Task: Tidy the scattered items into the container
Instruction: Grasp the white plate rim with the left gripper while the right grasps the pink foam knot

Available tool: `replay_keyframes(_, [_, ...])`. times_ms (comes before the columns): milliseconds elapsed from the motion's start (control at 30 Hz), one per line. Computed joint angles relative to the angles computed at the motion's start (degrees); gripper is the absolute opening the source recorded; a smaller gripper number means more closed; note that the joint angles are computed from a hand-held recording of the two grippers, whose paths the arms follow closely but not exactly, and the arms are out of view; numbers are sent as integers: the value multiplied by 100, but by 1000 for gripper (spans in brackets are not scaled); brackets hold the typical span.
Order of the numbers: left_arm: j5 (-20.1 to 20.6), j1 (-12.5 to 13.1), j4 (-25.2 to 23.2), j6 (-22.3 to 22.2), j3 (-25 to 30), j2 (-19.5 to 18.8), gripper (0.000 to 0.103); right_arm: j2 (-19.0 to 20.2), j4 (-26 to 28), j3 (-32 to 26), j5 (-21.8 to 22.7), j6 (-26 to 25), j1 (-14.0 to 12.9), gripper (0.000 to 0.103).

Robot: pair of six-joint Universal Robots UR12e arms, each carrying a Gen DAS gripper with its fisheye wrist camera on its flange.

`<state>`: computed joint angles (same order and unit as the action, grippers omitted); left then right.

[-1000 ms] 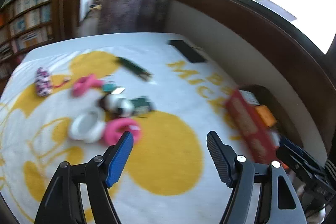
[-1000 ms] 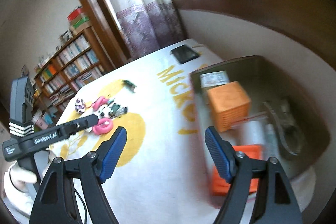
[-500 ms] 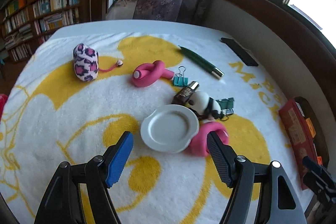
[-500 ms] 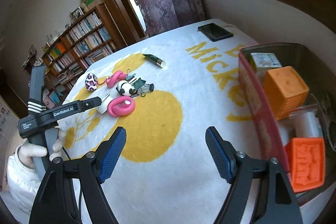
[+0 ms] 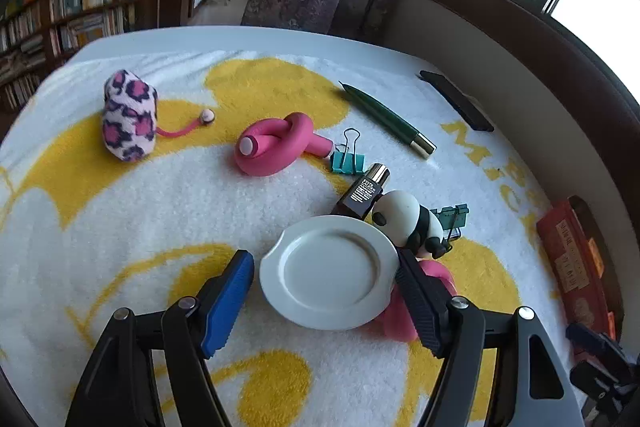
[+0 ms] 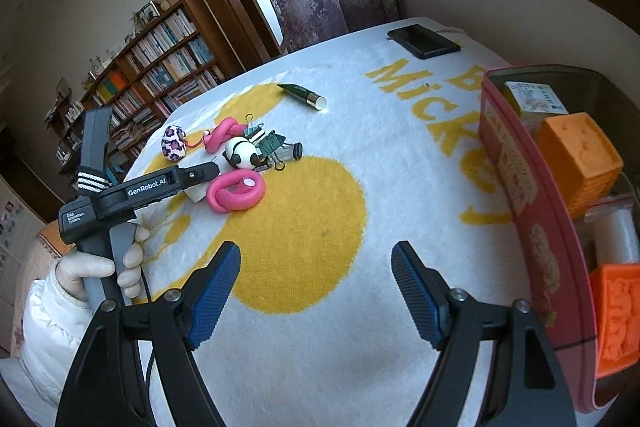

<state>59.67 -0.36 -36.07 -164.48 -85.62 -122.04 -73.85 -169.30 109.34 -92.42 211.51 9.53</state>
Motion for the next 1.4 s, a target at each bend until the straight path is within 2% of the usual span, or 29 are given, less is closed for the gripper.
replay_keyframes(167, [-134,22,-92,-6,37,-36,74,47,78,-72,20,-36,25,81])
replay_keyframes(233, [-160,26,-106,28,33,-29,68,69,120,-107,22,-53,39,81])
replay_keyframes(467, [384,36,283,-298,-153,139,68,148,248,-233,48,-153,91,81])
replay_keyframes(633, [484,147,610,-446,-354,301,68,247,330,-397,92,-311,111,81])
replay_keyframes(967, [507,269,815,-573,-532,370,68,784,859,-1159,401,-754,159,81])
replay_keyframes(1300, [467,317,808,-651,-543,348,68,1285,1465,-1875,296,-1073,199,81])
replay_keyframes(1400, [451,324,788,-664,-542,346,68,1337,1465,-1922,113,-1185,245,81])
